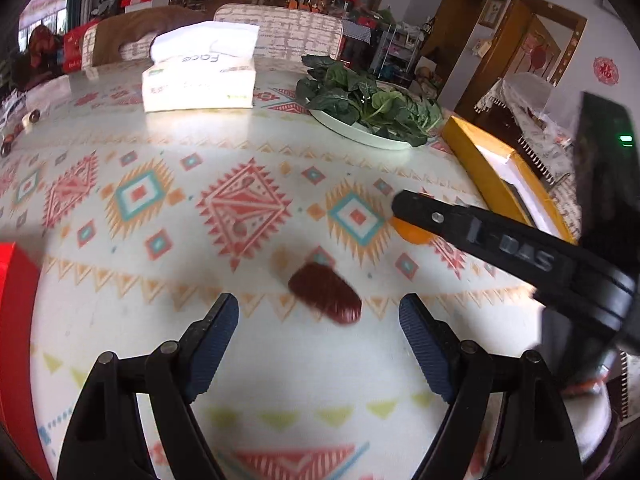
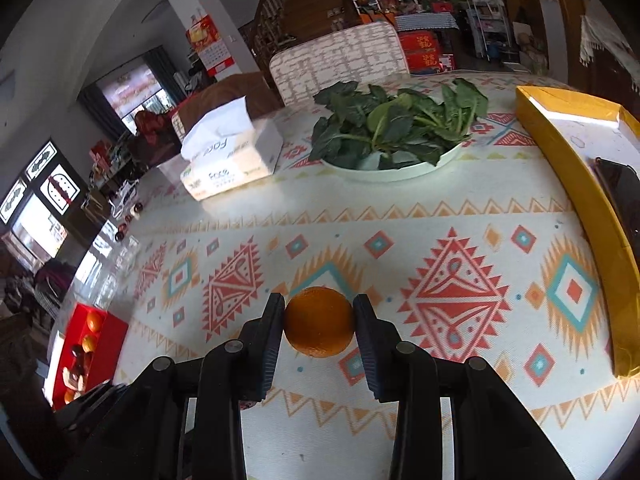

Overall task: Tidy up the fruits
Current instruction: 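Grasp the last orange with the right gripper while the left gripper grasps the last red date, then carry the orange and the date into the red tray and release both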

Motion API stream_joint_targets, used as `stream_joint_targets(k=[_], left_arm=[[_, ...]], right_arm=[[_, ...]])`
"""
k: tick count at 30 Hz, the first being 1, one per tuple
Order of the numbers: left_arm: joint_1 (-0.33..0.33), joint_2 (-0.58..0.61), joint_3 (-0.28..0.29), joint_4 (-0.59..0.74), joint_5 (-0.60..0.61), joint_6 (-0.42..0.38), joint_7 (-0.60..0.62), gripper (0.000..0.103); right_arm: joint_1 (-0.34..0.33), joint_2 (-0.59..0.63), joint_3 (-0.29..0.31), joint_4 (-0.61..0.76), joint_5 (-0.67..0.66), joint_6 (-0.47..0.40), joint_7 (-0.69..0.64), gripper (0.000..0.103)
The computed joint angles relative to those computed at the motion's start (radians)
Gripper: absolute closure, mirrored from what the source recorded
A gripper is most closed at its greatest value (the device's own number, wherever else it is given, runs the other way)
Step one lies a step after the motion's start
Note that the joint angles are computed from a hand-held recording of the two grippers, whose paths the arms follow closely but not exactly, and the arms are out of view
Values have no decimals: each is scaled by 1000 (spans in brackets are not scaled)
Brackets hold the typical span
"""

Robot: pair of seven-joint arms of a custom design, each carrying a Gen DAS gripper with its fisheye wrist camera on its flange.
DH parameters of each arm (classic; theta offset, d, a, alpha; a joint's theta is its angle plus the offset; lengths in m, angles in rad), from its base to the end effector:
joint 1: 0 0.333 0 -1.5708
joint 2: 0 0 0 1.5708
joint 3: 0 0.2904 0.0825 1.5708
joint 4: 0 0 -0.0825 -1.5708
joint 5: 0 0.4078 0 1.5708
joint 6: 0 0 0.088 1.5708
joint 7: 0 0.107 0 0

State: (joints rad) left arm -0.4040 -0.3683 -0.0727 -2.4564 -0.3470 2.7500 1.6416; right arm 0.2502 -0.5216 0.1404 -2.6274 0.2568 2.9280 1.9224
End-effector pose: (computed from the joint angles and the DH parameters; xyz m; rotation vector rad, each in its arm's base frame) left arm 0.4516 -0.2190 0.4711 -1.6864 2.2294 -0.9625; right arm 0.4284 0.1608 0.4776 -1.5022 1.7941 -0.3176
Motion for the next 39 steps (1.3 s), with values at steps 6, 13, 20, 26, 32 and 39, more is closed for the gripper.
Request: stream_joint_targets(k=[6,13,20,26,32,39], left_arm=[[72,46,-83,21,180,24,-106,62],[33,-45,-19,-62,162,52,-123,62],[60,-265,48,-208,174,38,-145,62],[178,-497,111,-337,239,-19,-182,62],[332,-645,184,-409,309,-68,-159,62],[460,-685,269,-440,317,-88,-89,62]], right_arm=[[-21,-17,12,-7,-10,2,13,64],[-16,-15,7,-9,-15,10,15,64],[13,-9,26,-1,-25,23,-5,64],[-16,4,123,28,-102,1,34,64],[80,27,117,75,-101,-33,53,64],[174,126,154,199,-120,-61,61,64]])
